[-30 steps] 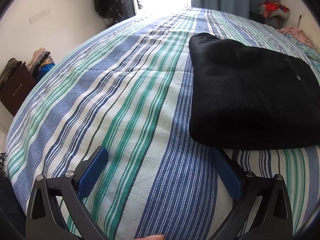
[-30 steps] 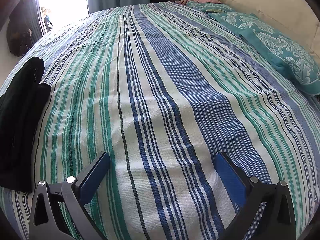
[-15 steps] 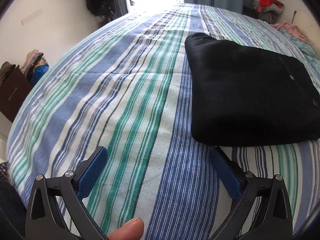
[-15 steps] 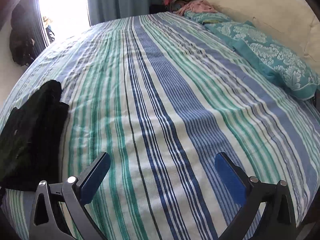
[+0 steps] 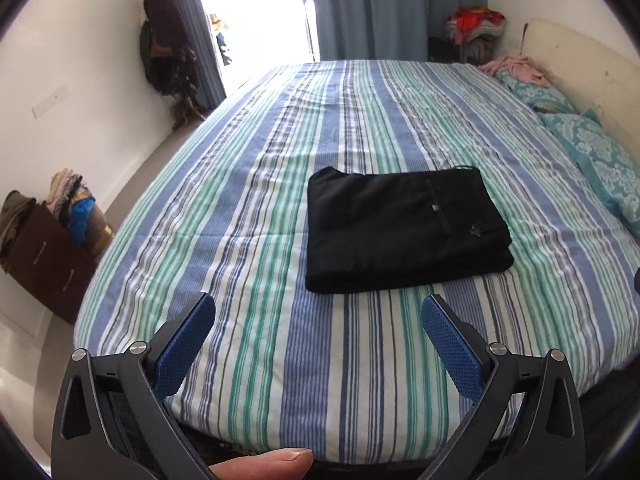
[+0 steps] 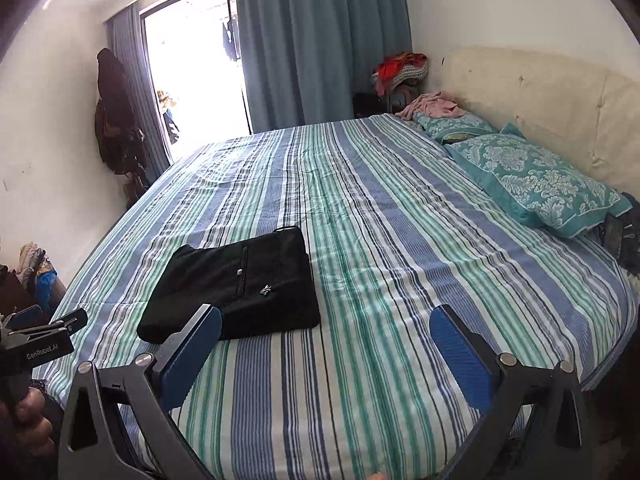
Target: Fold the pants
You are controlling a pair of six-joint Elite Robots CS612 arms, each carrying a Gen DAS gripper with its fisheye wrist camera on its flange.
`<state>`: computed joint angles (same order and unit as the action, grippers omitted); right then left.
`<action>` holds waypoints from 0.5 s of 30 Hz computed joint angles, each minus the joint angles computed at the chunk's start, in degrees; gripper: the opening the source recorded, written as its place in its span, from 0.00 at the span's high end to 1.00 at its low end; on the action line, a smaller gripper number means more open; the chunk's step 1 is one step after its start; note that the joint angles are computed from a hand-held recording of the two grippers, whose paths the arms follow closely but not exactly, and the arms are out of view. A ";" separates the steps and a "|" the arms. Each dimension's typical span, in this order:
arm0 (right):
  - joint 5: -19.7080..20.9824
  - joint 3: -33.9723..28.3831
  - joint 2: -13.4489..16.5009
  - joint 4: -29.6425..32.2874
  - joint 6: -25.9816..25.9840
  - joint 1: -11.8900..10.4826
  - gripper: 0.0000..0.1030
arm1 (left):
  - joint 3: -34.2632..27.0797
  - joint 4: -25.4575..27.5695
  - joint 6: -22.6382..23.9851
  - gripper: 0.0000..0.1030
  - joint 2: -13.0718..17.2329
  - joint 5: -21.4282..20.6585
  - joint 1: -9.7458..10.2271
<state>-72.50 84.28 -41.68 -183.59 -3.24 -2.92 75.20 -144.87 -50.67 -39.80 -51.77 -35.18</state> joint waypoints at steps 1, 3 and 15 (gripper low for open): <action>0.09 0.67 -0.54 1.53 0.75 0.18 0.00 | 0.69 -0.69 0.77 0.00 -0.30 -0.69 -0.29; 0.28 1.82 -1.39 4.12 1.19 0.54 0.00 | 2.16 -1.77 1.57 0.00 -0.87 -1.42 -0.98; -7.54 6.37 -5.28 3.56 -5.72 2.72 0.00 | 5.80 -1.97 -1.66 0.00 -2.99 -5.74 -1.24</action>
<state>-80.04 90.65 -46.95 -180.03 -8.96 -0.20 81.00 -146.84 -52.33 -42.79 -57.51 -36.42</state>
